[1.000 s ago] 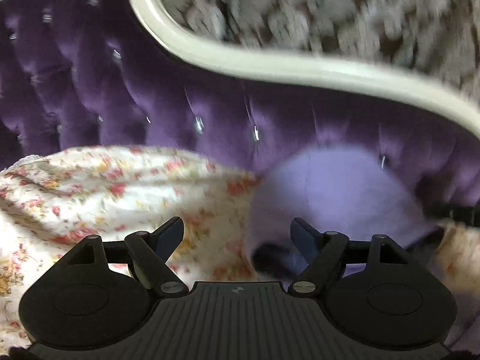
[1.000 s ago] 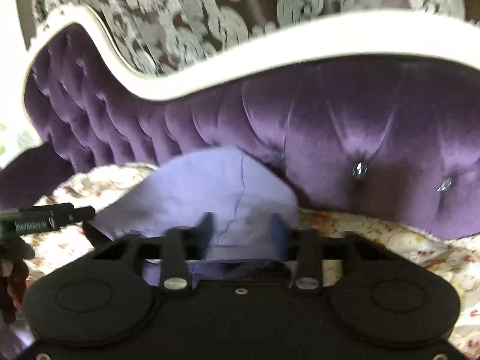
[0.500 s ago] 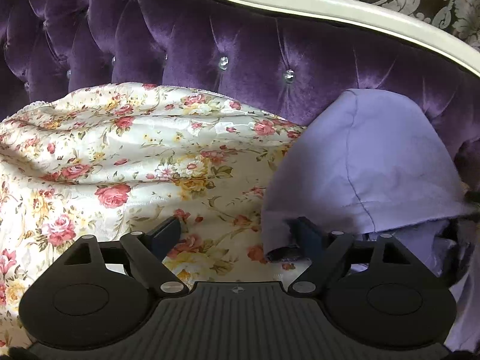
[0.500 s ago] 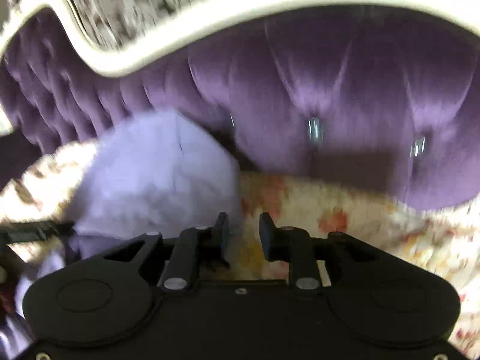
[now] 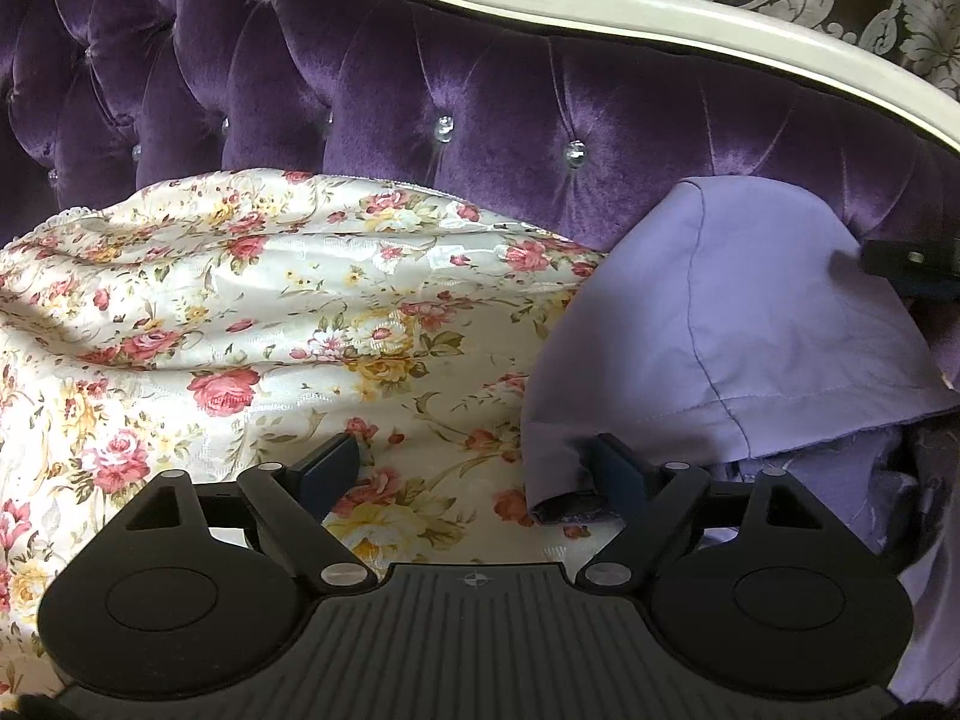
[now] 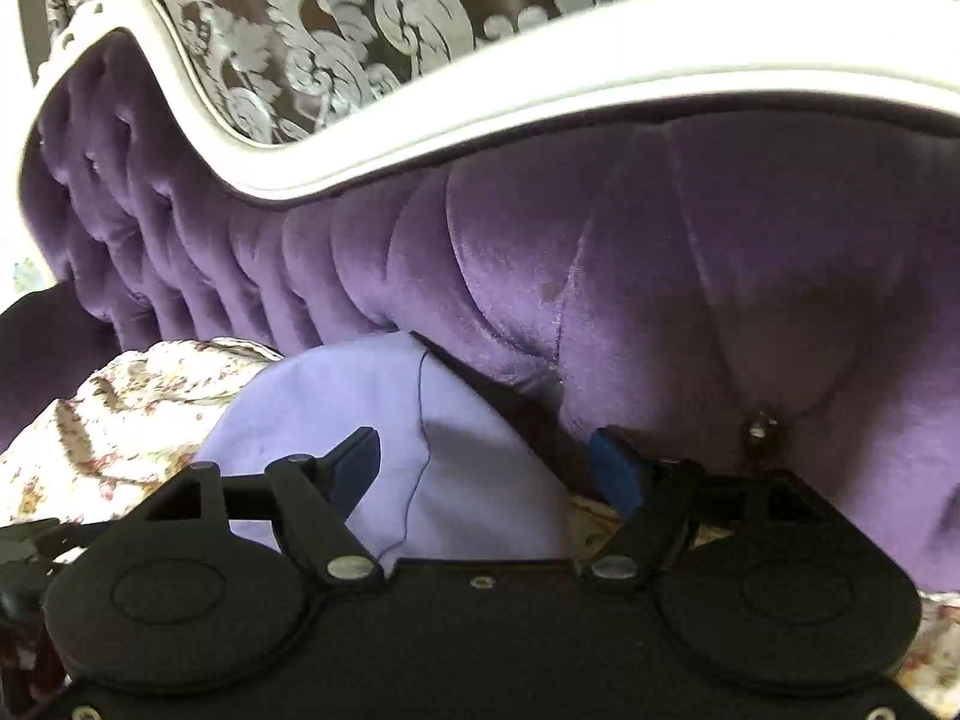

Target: Fold small clothes

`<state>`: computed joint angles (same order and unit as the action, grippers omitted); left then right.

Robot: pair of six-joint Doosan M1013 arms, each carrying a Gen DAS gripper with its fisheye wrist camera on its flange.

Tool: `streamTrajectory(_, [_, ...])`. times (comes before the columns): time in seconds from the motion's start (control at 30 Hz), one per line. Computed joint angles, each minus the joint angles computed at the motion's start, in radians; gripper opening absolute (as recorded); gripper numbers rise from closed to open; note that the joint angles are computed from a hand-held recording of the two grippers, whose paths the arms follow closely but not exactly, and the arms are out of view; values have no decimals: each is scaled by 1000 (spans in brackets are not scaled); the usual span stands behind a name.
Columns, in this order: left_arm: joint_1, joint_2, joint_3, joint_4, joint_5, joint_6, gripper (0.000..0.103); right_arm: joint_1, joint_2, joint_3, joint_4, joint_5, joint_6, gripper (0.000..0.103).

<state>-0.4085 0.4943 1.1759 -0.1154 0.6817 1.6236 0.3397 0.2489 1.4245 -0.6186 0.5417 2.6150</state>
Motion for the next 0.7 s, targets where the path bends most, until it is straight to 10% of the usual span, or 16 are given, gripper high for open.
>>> streamTrajectory(0.17, [-1, 1, -4, 8, 5, -2, 85, 4, 36, -50, 19, 41, -86, 66])
streamTrajectory(0.23, [-2, 2, -7, 14, 9, -3, 85, 14, 49, -70, 5, 75, -114, 15])
streamTrajectory(0.27, [-3, 3, -11, 18, 14, -5, 85, 20, 54, -80, 3, 91, -131, 7])
streamTrajectory(0.47, [15, -38, 15, -67, -25, -4, 84, 96, 4, -21, -340, 68, -2, 7])
streamTrajectory(0.7, [70, -121, 66, -447, 0, 205, 85, 204, -98, 94, -662, 36, 75, 7])
